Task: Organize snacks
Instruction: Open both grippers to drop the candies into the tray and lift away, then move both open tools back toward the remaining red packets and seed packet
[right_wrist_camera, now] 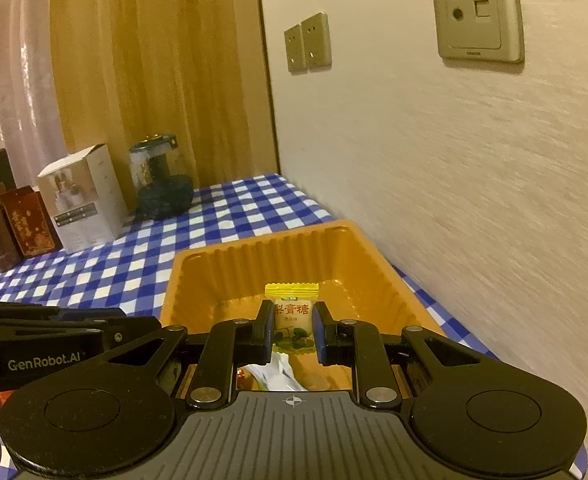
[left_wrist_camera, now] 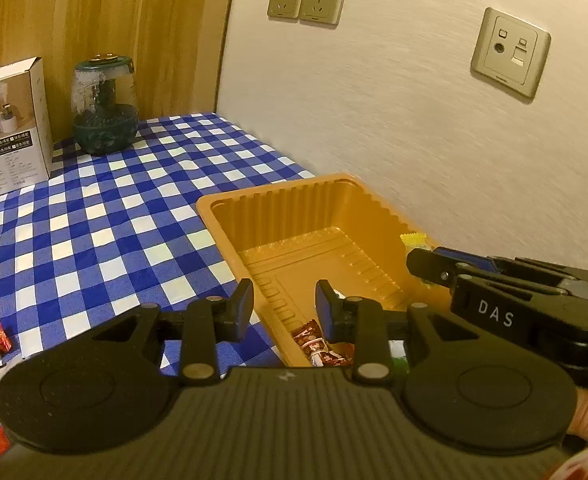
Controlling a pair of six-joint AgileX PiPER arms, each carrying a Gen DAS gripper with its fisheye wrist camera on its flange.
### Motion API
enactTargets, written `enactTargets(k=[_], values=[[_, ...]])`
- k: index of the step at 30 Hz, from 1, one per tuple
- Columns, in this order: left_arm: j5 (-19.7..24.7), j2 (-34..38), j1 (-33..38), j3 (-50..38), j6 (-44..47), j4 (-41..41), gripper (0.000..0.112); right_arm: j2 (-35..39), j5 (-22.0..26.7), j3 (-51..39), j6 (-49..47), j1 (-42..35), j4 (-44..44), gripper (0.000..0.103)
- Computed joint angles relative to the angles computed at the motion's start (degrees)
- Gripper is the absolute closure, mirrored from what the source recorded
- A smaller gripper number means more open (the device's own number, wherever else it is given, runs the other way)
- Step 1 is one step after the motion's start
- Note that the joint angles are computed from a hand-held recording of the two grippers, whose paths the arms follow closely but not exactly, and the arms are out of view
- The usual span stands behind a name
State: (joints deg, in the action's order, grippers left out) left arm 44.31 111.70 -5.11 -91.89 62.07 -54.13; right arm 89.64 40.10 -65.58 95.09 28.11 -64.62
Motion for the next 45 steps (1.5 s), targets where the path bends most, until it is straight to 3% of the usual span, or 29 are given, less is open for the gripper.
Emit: enactTargets(k=[10,11,12,13,27,40,45], values=[[-0.31,-0.06,0.17,0.13,-0.48,0.46,0.081,0.55,-1.11,-0.62,-0.22,-1.07,1.53,0.080],[-0.30,-0.04,0.26,0.16,-0.44,0.48,0.080,0.71,-0.34,-0.77,0.39,-0.98,1.32,0.073],[-0.37,-0.05,0.27,0.19,-0.50,0.60,0.079,0.77,0.24,-0.86,1.12,-0.89,0.83,0.047],[-0.45,-0.06,0.28,0.24,-0.50,0.64,0.079,0.57,0.30,-0.53,2.70,-0.86,-0.15,0.034],[-1.07,-0.50,1.82,0.71,-1.08,0.56,0.070,0.27,3.30,-0.90,5.23,0.24,-0.87,0.034],[0.43,-1.89,9.14,0.68,-0.97,-0.29,0.045,2.63,6.15,-4.84,7.04,4.00,-3.81,0.034],[1.34,-2.03,13.21,-0.19,-1.50,-0.25,0.041,4.67,5.89,-8.02,5.62,5.77,-3.90,0.034]])
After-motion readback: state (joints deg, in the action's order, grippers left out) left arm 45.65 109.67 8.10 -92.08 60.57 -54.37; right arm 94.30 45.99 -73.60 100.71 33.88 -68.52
